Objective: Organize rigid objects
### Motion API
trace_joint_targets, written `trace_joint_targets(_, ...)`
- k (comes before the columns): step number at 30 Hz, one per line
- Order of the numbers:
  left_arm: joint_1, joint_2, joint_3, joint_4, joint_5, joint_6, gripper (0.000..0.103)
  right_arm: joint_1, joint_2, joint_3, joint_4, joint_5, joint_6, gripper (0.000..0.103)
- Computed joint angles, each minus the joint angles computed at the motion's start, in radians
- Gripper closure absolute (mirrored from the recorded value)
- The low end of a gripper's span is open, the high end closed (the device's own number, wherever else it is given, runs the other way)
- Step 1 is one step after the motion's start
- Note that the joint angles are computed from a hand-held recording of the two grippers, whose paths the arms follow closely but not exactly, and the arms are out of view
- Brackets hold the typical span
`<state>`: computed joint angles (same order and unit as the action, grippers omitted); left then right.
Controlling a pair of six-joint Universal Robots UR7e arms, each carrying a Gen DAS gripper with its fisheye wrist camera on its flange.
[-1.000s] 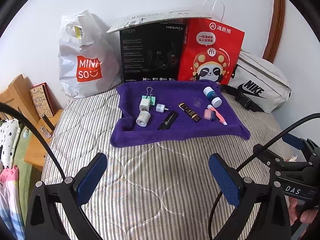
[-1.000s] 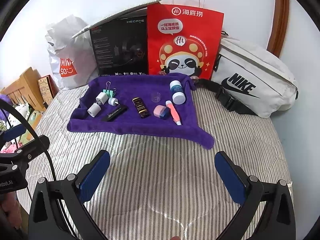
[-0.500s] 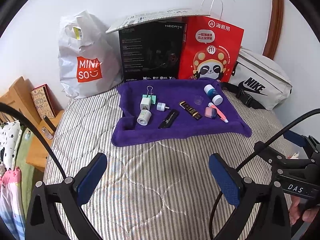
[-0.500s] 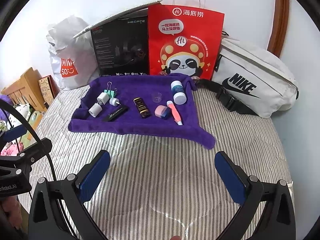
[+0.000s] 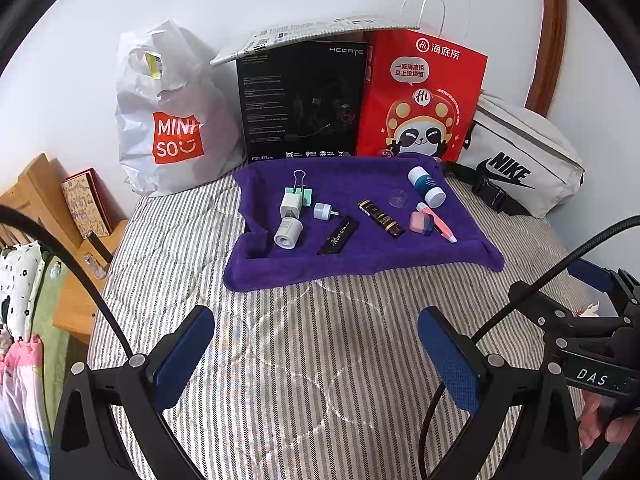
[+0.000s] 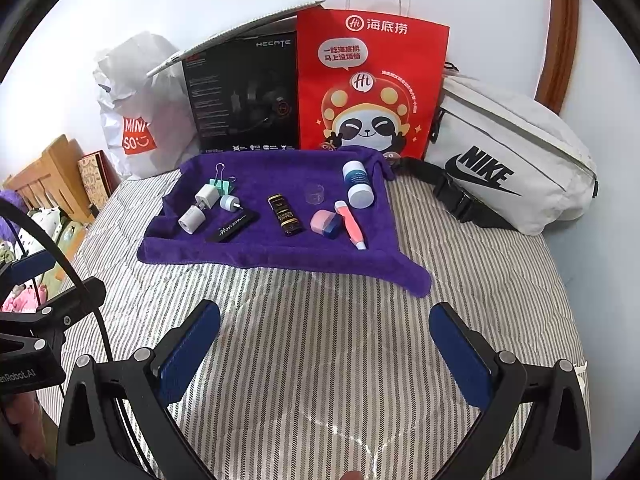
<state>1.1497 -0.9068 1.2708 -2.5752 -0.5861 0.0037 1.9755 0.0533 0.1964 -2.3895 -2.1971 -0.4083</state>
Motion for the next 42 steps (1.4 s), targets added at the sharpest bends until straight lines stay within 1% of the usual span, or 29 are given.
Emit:
trace_joint_targets(36,0.003,-0.006,0.004,0.01,0.0,0.003,0.0,0.003,0.001,0.0,0.004,0.0,0.003,0.0)
trace_joint_targets(42,0.003,-0.009,0.005,0.015,0.0,0.002,0.0,0.001,-0.013,0.024,-0.002,0.009,0.008,0.0)
